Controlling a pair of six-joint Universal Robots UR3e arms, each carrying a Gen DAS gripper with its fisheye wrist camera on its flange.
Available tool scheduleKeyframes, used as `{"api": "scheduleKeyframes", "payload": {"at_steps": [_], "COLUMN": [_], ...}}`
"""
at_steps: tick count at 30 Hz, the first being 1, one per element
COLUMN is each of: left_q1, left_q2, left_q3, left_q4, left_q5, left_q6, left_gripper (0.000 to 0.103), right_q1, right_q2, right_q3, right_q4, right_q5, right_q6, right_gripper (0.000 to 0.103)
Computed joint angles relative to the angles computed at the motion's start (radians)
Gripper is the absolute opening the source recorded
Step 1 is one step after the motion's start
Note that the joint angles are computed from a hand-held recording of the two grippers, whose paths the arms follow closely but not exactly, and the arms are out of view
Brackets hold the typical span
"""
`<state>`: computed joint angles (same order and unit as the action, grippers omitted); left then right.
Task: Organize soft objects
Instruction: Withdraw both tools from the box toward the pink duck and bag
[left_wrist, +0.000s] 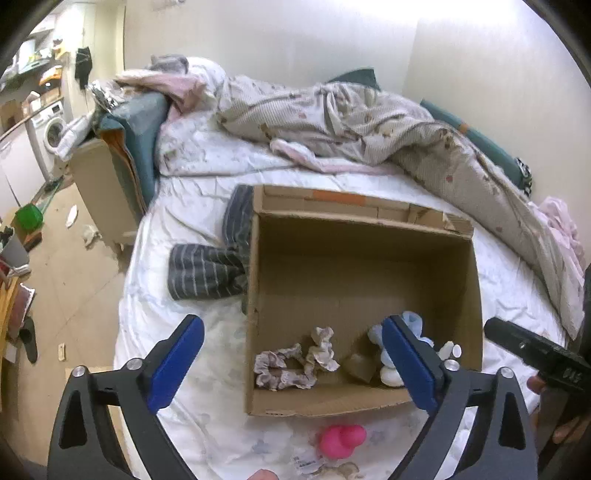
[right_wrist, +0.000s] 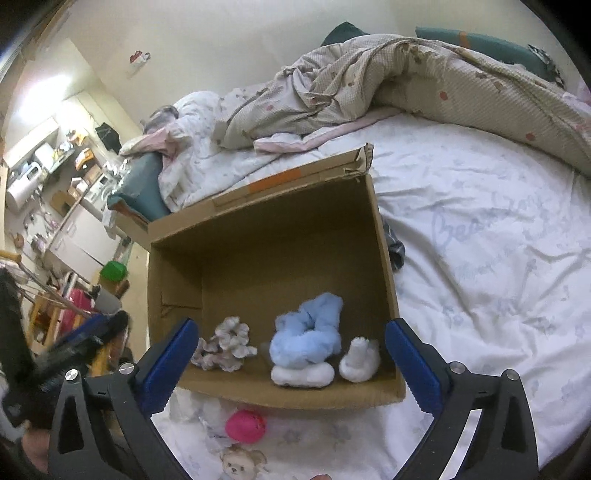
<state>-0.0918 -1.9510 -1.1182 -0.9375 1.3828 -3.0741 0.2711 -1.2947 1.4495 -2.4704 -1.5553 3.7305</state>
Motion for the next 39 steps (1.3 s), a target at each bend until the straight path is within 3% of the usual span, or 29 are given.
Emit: {"api": "scheduleKeyframes", "payload": {"at_steps": [12,17,28,33,39], "left_q1": [0.047,0.049,0.055,0.066,0.102], "left_q2": [0.162,0.206,0.270,0.289,0.292], "left_q3": [-0.227,-0.291,-0.377,-0.408,-0.419], "left_q4": [-0.010,-0.012,-0.106,-0.130,-0.202], "left_q5": [0.052,0.077,0.077,0.074,0.048], "left_q6": [0.030,0.042,0.040,0.046,0.022], "left_gripper": [0.100,0.100,0.100,0.100,0.100], "right_q1": [0.096,0.081,0.145,0.133,0.143], "right_q2": [-0.015,-0.050,-0.040,-0.051,-0.040], "right_q3": [0.024,0.130,0.140,0.178,0.160], "right_q4": [0.032,-0.036,0.019,0.002,0.047], "right_q5": [-0.052,0.059,0.027,0.094,0.093], "right_q6": [0.032,0.101,0.132,0.150,0.135], "right_gripper": [0.103,0.103,0.103,0.103,0.103]}}
